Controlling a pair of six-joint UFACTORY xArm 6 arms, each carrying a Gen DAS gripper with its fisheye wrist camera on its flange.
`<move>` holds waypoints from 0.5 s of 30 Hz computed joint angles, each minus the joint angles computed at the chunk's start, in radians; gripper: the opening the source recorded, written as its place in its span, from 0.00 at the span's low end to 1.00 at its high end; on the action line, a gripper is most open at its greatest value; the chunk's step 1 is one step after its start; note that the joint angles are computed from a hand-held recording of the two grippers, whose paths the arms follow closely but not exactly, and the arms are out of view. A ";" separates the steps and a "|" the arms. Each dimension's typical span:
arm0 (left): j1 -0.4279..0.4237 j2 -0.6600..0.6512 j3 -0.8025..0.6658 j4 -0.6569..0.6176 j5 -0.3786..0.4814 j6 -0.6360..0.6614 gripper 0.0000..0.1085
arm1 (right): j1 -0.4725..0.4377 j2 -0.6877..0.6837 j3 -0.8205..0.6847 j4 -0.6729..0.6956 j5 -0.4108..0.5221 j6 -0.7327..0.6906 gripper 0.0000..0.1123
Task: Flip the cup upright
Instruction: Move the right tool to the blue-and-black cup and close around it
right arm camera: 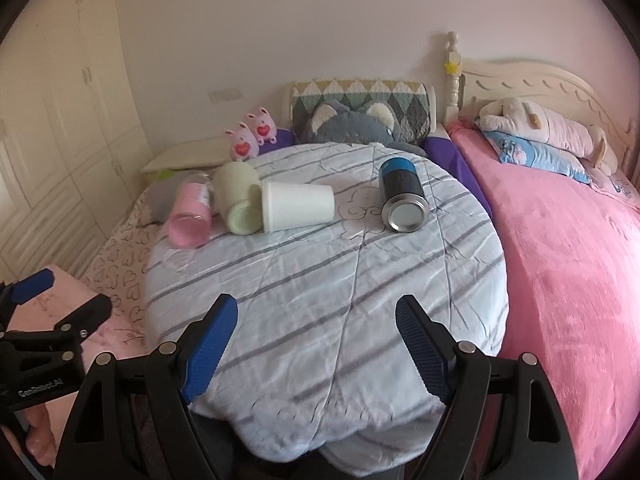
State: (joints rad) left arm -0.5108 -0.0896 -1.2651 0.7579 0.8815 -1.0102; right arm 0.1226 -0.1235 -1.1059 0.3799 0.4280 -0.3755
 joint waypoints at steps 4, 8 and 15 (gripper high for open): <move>0.044 0.091 -0.094 -0.014 -0.021 0.030 0.95 | -0.022 0.169 -0.181 -0.124 0.029 0.107 0.73; 0.082 0.188 -0.196 -0.038 -0.035 0.061 0.95 | -0.043 0.320 -0.359 -0.258 0.065 0.221 0.73; 0.122 0.360 -0.370 -0.089 -0.049 0.134 0.95 | -0.058 0.630 -0.774 -0.441 0.225 0.366 0.73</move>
